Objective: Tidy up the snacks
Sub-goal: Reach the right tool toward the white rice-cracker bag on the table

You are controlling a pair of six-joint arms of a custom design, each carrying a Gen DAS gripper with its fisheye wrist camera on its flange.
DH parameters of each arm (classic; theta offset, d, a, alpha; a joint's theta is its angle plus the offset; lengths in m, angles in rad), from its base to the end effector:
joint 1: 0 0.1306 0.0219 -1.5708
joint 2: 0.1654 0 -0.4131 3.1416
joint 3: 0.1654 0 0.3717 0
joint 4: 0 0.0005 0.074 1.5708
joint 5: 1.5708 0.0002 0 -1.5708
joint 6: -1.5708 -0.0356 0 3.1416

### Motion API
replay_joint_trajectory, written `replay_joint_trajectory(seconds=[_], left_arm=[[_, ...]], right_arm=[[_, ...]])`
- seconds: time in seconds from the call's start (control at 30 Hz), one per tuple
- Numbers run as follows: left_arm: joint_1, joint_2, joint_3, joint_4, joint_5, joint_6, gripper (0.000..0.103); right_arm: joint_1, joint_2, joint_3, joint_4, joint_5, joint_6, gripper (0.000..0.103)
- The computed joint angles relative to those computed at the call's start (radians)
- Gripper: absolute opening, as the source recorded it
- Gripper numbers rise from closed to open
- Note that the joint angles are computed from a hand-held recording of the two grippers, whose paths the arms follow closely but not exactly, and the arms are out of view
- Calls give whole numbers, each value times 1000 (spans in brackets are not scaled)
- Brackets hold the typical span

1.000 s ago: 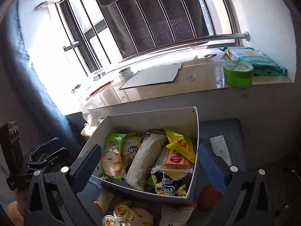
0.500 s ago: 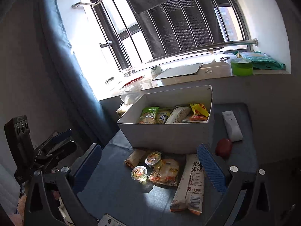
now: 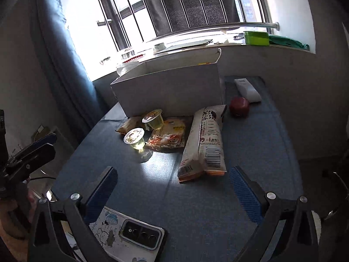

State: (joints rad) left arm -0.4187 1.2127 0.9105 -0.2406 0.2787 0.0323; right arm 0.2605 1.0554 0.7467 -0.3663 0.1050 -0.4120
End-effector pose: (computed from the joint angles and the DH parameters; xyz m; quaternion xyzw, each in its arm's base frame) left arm 0.3523 -0.1681 0.3694 0.2326 0.8332 -0.2268 0.4475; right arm 0.3100 0.0782 0.3372 0.0908 0.8958 0.0980 0.4239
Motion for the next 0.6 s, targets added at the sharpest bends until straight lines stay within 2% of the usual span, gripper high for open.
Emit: replay_joint_trajectory(seconds=[0.27,0.43,0.6], left_arm=[[16,34,17,-11,22,8,103],[15,67,31,-21,22,2,103],[12,131,65,-46,20,-8,103]], right_arm=[[-113,149,91,9,-93,43,103],[-175,279,180,-46,-135,76,103],[-182,363,230,-98,-145,101,103]])
